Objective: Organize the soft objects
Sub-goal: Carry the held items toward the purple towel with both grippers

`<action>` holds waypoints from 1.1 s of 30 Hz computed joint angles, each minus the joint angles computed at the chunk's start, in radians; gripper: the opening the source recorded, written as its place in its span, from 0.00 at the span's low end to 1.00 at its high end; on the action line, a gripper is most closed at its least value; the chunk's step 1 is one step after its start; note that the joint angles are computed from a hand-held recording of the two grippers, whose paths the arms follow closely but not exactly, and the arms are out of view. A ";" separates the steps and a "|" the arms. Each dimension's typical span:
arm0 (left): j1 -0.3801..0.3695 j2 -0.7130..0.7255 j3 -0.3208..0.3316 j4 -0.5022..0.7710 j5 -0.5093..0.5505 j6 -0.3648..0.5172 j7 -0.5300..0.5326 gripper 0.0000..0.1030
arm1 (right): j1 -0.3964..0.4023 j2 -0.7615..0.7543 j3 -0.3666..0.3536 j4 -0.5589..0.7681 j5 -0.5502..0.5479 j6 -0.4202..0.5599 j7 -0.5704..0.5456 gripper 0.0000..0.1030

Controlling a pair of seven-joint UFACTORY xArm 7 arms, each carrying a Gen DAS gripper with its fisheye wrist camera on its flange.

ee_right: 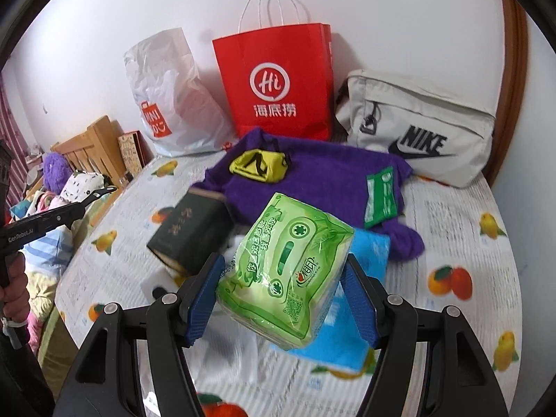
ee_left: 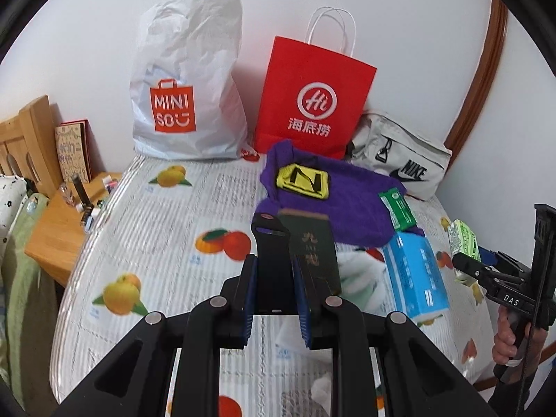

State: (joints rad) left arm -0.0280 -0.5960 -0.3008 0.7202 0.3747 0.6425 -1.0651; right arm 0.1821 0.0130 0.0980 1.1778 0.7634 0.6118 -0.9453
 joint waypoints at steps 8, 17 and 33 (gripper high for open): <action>0.034 0.071 0.010 0.075 0.046 0.007 0.005 0.19 | -0.010 0.113 0.029 0.134 -0.009 0.005 0.001 0.65; 0.022 0.175 0.048 0.145 0.061 0.004 0.017 0.19 | -0.038 0.248 0.065 0.269 -0.114 0.005 0.083 0.65; 0.023 0.341 0.142 0.231 0.085 -0.122 0.059 0.19 | -0.044 0.445 0.121 0.491 -0.247 0.045 0.203 0.65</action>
